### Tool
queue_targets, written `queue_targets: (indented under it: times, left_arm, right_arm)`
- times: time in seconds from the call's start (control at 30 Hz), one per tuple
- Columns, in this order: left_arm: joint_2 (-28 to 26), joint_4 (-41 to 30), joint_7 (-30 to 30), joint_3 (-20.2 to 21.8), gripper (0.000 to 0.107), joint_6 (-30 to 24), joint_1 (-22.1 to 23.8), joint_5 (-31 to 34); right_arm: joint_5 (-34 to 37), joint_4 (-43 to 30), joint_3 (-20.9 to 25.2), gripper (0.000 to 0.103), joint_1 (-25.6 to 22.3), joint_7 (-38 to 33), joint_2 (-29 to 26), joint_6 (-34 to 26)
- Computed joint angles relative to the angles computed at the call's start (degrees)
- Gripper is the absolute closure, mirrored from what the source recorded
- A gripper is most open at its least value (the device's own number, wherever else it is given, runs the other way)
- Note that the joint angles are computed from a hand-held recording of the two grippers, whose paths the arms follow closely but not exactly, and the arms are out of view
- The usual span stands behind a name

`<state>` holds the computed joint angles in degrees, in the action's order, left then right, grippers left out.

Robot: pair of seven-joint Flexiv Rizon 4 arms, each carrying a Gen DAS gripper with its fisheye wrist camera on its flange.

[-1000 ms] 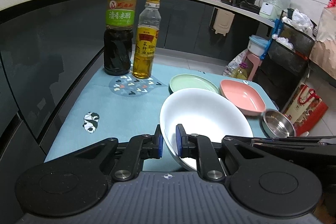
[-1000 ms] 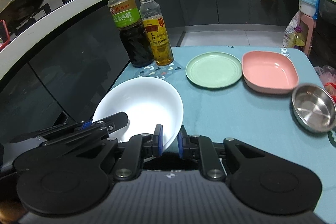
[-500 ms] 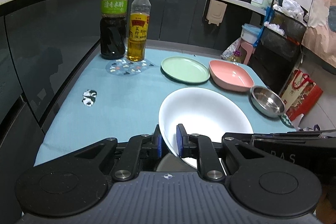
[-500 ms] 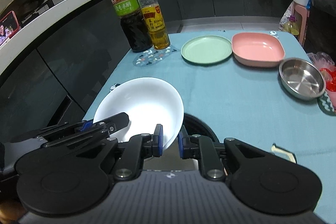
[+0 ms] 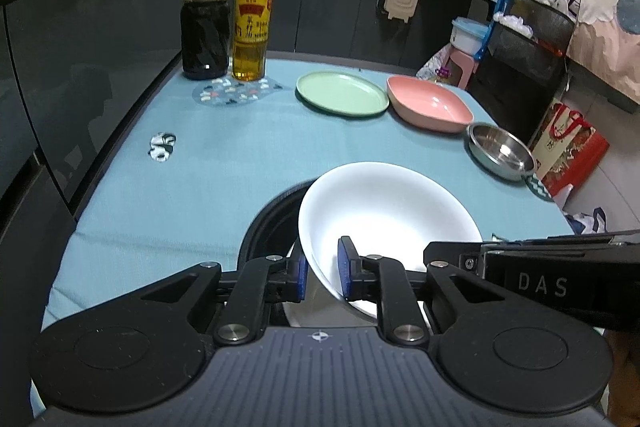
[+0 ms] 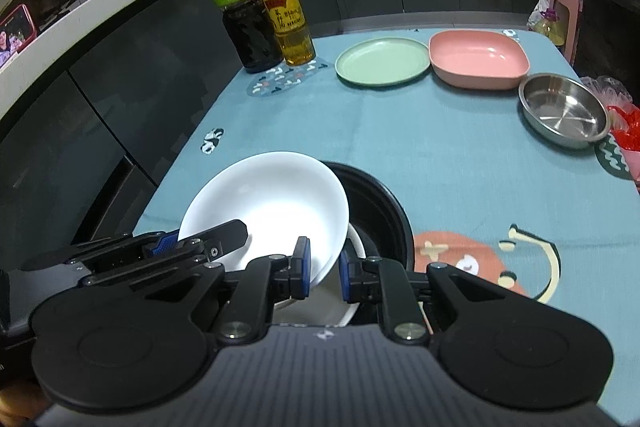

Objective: Organize plates and bowls

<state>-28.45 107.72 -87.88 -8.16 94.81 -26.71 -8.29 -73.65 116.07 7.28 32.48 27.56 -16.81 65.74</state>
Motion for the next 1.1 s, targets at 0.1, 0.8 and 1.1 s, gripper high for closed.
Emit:
queue_targets:
  times: [0.1,0.8,1.1]
  left_arm:
    - [0.1,0.5,0.2,-0.7,0.092,-0.7,0.7,-0.1]
    - [1.0,0.6,0.2,0.2,0.093,-4.7,0.4,0.3]
    - [1.0,0.7,-0.7,0.9,0.093,-3.9,0.0,1.0]
  right_arm:
    - [0.8,0.2,0.2,0.098,0.1,-0.5,-0.2,0.1]
    - [1.6,1.0,0.1,0.096,0.2,-1.2,0.3,0.0]
    - [0.9,1.4,-0.1,0.096,-0.4,0.0,0.4,1.1]
